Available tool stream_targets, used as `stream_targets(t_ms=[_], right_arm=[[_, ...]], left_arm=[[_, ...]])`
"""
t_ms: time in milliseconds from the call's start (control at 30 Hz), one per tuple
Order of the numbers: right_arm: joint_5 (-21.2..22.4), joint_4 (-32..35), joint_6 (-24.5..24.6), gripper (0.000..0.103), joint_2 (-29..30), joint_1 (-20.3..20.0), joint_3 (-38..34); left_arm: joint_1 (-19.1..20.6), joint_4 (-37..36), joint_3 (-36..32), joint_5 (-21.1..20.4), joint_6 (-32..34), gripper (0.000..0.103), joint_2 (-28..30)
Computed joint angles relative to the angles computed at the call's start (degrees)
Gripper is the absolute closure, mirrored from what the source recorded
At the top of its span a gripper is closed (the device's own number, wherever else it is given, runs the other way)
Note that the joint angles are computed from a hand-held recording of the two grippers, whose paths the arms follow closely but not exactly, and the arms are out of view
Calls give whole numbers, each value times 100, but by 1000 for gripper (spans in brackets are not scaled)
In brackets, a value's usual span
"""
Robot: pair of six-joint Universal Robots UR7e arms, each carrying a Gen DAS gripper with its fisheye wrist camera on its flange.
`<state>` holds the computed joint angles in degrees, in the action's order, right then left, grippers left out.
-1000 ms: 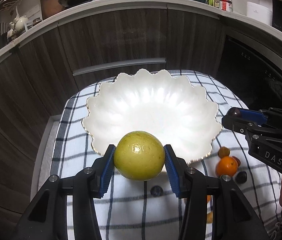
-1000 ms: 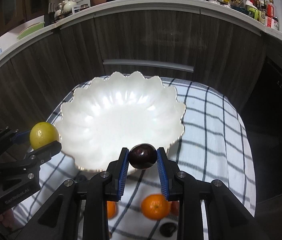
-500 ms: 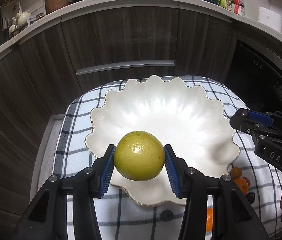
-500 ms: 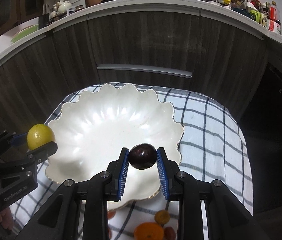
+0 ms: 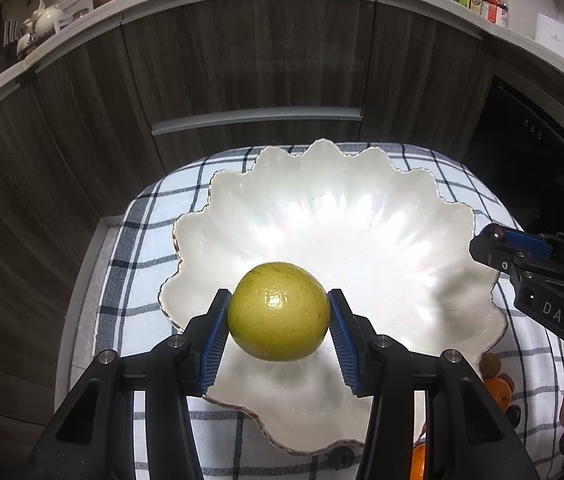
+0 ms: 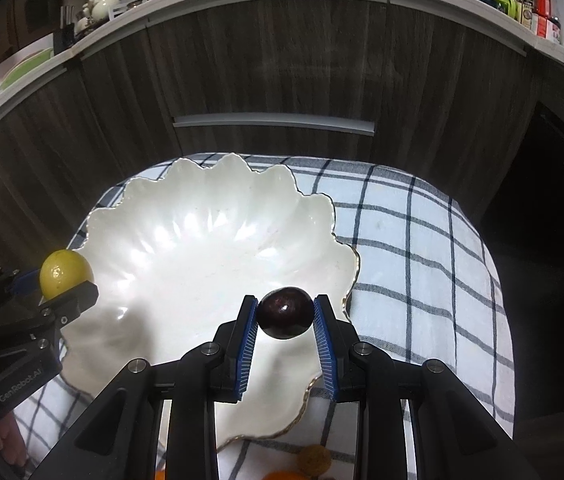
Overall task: Organize fruits
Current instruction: 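Open both tools to drop the grapefruit and plum into the bowl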
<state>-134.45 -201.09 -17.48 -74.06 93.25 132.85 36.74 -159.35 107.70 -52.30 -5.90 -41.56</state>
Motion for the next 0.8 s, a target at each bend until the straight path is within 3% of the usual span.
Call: stream_targets(t_ms=[300,367,467,567,667,800], right_arm=[[71,245,214,71,38,-153,-60],[39,212,184,50,59,-154,-63],[-143,-127,-16,32,181,-95,-65],[-306,-297,-53,32,225,-61,-79],[-443,-390,0,23,221,-40,-80],[-492,-491,-103,23,210,3,-62]], left_arm=[[53,413,-103,10,-175,52,61],[-20,188,-11,160,-56,32,58],[-133,-112,94,348,199,24,59],[-116,-51,76,306,107,19,32],[-112,-25,74,292,40,18,25],[-115,-6,75,252,-20,17,12]])
